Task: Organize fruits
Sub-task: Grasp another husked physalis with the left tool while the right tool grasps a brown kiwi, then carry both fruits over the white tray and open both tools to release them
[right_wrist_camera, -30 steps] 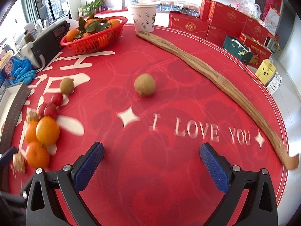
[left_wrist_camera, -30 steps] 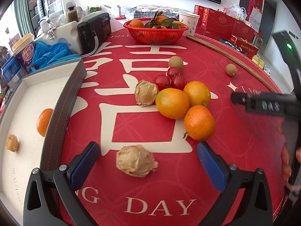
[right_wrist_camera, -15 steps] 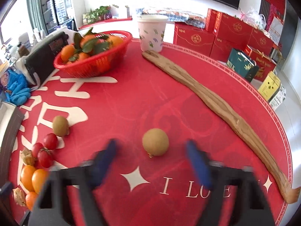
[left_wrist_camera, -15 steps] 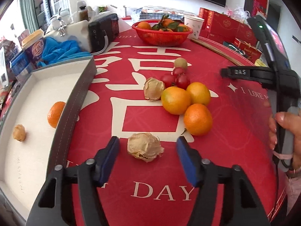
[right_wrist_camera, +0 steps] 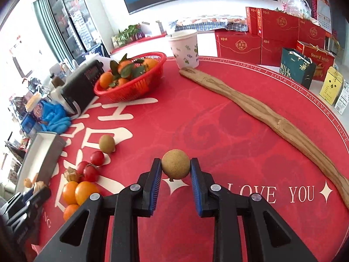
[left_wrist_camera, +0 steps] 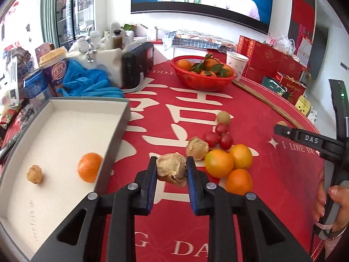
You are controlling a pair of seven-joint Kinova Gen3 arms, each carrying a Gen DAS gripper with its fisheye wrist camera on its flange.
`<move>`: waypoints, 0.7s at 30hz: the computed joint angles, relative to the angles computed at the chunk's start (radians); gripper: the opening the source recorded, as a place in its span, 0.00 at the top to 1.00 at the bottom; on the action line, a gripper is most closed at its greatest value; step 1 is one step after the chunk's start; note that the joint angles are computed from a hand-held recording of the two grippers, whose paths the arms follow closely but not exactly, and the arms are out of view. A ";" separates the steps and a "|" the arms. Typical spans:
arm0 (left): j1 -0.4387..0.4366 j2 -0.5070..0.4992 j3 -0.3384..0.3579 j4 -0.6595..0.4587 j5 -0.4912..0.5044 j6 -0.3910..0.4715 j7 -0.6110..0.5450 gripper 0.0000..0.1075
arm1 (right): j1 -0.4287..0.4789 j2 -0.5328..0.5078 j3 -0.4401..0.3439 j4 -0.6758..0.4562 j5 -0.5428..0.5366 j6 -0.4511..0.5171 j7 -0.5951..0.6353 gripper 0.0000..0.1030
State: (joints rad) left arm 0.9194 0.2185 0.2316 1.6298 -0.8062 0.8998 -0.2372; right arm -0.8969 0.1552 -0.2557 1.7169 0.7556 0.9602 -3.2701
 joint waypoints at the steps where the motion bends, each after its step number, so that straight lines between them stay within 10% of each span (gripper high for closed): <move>1: -0.004 -0.007 -0.003 0.009 0.002 -0.009 0.008 0.74 | -0.006 -0.003 -0.002 0.003 0.007 0.001 -0.011 0.73; 21: -0.056 -0.094 0.040 0.087 -0.116 0.097 0.191 0.74 | -0.109 0.055 0.003 -0.123 0.090 -0.081 0.040 0.73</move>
